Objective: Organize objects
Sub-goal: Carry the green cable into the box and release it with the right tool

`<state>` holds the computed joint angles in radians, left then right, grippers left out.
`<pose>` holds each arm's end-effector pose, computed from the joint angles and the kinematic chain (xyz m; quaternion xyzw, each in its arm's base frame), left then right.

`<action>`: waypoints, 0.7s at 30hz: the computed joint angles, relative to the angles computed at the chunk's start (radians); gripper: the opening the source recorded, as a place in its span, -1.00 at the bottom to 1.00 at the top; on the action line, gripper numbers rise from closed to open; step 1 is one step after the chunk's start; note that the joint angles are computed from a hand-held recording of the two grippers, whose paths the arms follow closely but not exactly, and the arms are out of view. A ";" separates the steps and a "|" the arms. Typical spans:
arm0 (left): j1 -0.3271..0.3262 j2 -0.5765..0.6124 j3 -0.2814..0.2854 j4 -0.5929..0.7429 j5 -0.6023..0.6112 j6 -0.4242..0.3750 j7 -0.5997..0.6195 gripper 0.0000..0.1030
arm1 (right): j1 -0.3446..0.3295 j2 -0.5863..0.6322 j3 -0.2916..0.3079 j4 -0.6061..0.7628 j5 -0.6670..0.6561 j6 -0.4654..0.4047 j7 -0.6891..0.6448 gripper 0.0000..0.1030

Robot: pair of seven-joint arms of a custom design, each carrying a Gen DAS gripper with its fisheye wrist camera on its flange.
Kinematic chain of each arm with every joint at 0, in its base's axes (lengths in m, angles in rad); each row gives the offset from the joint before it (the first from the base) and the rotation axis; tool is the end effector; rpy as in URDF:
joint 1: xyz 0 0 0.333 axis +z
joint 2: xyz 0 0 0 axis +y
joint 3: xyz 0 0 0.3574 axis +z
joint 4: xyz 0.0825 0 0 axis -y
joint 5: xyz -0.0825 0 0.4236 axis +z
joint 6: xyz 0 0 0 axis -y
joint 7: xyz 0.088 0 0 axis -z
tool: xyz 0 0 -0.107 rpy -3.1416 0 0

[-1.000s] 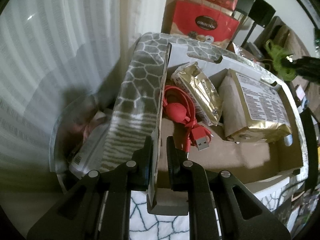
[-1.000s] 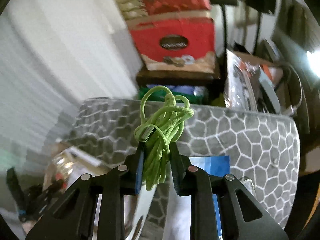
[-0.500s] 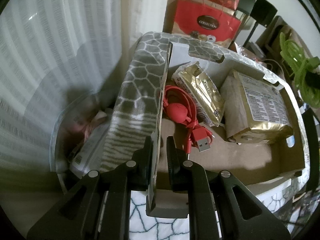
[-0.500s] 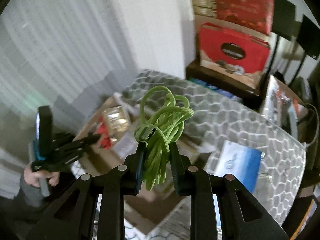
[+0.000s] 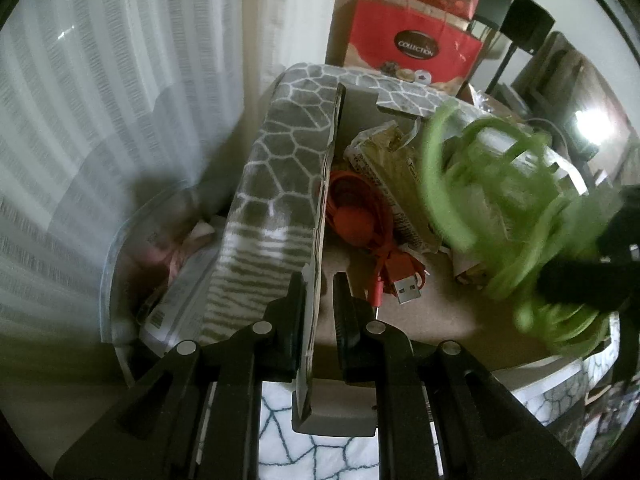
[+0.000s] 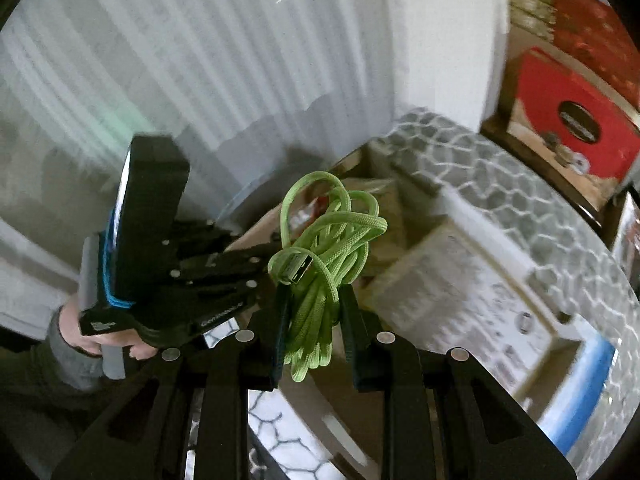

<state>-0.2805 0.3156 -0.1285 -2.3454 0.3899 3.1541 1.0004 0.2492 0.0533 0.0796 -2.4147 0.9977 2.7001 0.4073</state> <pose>0.5198 -0.2617 0.2568 -0.6086 0.7545 -0.2257 0.0970 0.5092 0.1437 0.3123 -0.8550 0.4401 -0.0024 0.2742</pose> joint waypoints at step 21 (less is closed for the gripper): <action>0.045 -0.003 -0.046 -0.007 -0.042 0.003 0.039 -0.75 | -0.045 0.001 -0.007 -0.026 -0.050 -0.080 -0.039 -0.20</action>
